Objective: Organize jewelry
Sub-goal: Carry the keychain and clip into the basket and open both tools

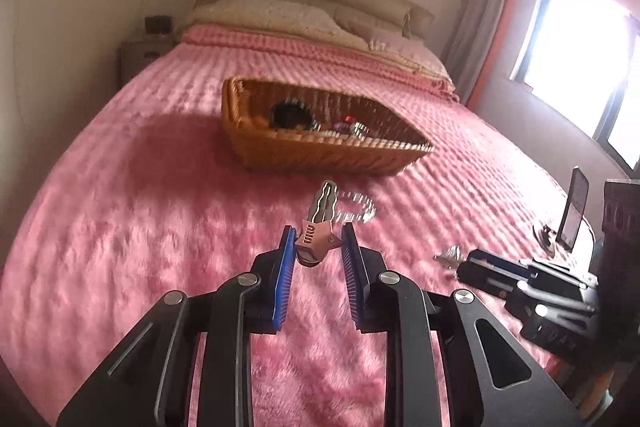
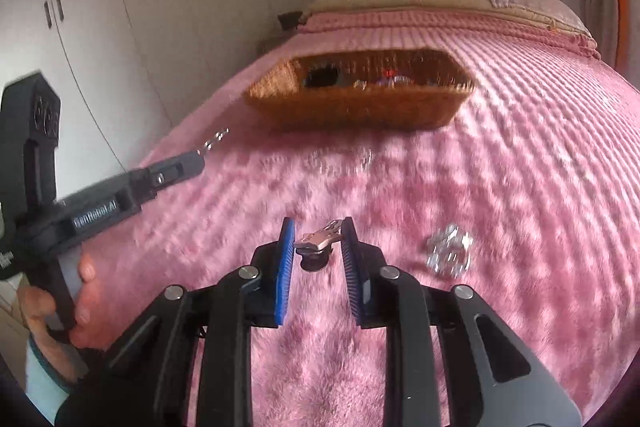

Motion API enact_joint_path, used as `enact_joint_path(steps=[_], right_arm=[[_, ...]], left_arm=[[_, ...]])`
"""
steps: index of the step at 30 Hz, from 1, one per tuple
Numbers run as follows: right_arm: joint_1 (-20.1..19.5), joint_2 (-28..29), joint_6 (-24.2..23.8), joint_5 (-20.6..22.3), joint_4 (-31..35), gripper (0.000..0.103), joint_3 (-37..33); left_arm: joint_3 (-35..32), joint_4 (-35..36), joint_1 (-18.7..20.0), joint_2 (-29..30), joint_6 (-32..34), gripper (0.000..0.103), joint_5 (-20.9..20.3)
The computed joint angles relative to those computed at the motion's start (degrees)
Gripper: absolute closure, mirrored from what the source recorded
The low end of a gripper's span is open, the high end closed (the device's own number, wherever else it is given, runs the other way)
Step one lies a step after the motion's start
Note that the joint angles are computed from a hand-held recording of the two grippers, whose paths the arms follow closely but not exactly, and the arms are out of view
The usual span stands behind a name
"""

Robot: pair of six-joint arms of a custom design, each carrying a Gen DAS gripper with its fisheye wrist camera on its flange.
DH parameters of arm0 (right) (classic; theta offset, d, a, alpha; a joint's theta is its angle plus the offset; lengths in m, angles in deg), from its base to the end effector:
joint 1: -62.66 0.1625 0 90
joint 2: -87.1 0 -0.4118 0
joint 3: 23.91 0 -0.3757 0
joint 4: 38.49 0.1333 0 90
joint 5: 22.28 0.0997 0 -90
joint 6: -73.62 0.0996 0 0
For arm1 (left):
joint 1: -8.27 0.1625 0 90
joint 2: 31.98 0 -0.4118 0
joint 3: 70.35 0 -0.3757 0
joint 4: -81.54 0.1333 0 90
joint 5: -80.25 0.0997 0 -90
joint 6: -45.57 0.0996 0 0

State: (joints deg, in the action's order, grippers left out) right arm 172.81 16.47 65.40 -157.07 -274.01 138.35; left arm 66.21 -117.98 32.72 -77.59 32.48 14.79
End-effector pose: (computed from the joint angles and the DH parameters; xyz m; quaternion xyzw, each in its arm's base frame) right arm 0.1425 -0.2052 0.2143 0.0346 -0.8414 0.4520 0.2943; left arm -0.2966 -0.3267 0.0270 0.3955 0.8802 -0.2549 0.0624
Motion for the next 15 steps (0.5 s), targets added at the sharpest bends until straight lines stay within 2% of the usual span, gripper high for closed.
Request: enact_joint_path(steps=[6,11,15], right_arm=[[-1.7,-12.9,-3.8,3.8,11.1,0.082,-4.9],[-6.5,-16.5,-8.7,7.4,16.9,0.082,-12.1],[-13.4,-17.4,-9.5,13.8,23.6,0.082,-18.5]], left_arm=[[-6.5,1.9,0.6,1.0,3.9,0.081,0.7],[-15.9,4.4,2.3,5.2,6.8,0.081,1.7],[-24.0,6.7,5.0,9.8,7.4,0.081,0.6]])
